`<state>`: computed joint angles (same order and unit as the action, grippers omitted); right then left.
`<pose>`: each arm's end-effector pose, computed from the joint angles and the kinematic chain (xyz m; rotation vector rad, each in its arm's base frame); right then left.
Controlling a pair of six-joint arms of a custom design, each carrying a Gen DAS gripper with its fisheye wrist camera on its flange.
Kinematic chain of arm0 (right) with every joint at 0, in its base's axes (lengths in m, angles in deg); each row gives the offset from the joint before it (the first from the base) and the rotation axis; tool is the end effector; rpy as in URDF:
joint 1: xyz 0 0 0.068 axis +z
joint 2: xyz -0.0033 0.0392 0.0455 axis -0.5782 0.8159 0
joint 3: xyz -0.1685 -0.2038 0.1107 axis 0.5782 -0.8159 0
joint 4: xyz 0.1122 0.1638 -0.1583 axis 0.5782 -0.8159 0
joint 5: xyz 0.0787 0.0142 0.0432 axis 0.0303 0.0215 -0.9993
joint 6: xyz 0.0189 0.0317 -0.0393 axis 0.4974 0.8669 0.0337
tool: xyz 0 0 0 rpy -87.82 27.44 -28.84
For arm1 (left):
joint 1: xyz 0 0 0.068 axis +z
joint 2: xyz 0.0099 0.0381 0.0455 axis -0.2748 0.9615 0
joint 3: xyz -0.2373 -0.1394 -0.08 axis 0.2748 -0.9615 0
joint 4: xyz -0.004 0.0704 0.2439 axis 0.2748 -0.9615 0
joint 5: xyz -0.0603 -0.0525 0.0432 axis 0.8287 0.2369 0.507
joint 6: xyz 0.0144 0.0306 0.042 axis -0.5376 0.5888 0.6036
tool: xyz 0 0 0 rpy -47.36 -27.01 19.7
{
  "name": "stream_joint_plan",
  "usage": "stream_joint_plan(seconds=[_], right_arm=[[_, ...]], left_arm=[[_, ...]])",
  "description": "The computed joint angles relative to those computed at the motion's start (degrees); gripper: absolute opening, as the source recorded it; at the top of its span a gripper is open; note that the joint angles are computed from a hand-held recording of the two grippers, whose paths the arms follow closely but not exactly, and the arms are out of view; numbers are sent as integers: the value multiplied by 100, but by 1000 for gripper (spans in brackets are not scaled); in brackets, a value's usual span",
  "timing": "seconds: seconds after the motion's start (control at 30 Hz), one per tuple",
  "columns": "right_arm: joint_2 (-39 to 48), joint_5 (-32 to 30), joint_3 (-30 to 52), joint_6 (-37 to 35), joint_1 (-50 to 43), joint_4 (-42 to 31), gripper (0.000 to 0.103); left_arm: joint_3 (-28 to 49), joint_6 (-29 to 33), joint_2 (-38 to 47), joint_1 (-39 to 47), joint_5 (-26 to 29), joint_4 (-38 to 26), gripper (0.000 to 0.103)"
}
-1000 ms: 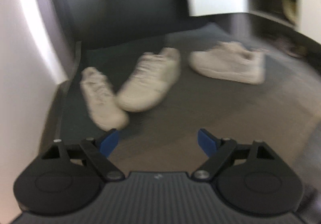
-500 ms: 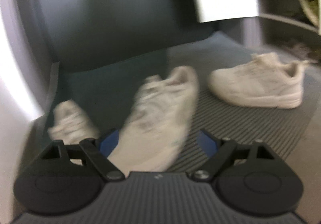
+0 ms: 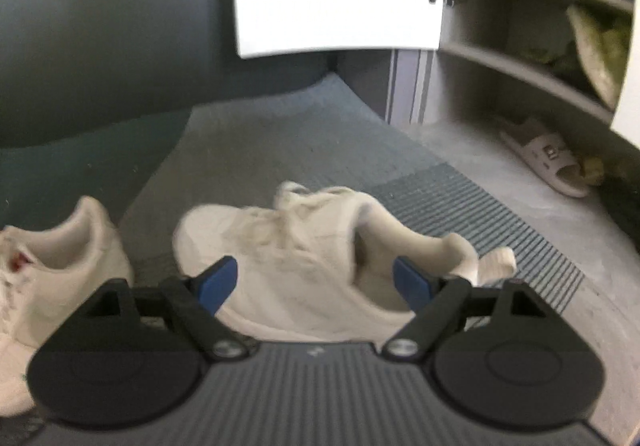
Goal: Organize scattered shoes
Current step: 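Grasp a white Nike sneaker by its heel with the left tool, then lift the Nike sneaker with the left tool toward the right tool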
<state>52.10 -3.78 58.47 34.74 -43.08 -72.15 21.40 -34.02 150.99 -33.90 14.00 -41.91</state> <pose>0.2003 -0.0102 0.1520 -0.5690 2.4664 0.4384 0.4414 -0.1234 0.0642 -0.4550 2.2648 0.2696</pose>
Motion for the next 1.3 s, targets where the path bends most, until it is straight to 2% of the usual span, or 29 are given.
stream_joint_plan(seconds=[0.07, 0.1, 0.2, 0.33, 0.43, 0.63, 0.73, 0.83, 0.93, 1.17, 1.23, 1.3], right_arm=[[-22, -16, 17, -94, -286, -172, 89], [-25, -6, 26, -109, -352, -215, 89], [-308, 8, 25, -405, -807, -547, 89], [-445, 4, -54, -543, -984, -638, 89], [-434, 41, -75, -462, -803, -554, 89], [-440, -113, -34, -260, -337, -295, 89], [-349, -207, -53, -107, -118, -63, 89], [-222, -306, -154, 185, 86, 334, 89], [-62, -460, -131, 568, 305, 574, 89], [90, -767, -198, 1372, 852, 889, 89], [-68, -919, -259, 1267, 901, 710, 89], [-388, -938, -419, 1108, 945, 592, 89]], left_arm=[[953, -186, 572, -9, -240, -972, 69], [1111, -417, 653, 9, -256, -1156, 66], [1208, -1037, 727, 44, -378, -1312, 51], [1483, -1260, 801, 27, -557, -1890, 37], [1267, -1422, 588, 73, -516, -2021, 27], [513, -1247, -172, 188, -69, -2126, 24], [-375, -1273, -882, 83, 245, -1932, 24], [-1216, -1551, -1642, -166, 484, -1992, 24], [-1953, -2037, -2372, -636, 509, -2279, 24], [-2997, -3931, -3521, -1961, 428, -3255, 24], [-3237, -4889, -3600, -2532, 449, -3523, 24], [-3452, -5202, -3612, -2787, 595, -3481, 25]])
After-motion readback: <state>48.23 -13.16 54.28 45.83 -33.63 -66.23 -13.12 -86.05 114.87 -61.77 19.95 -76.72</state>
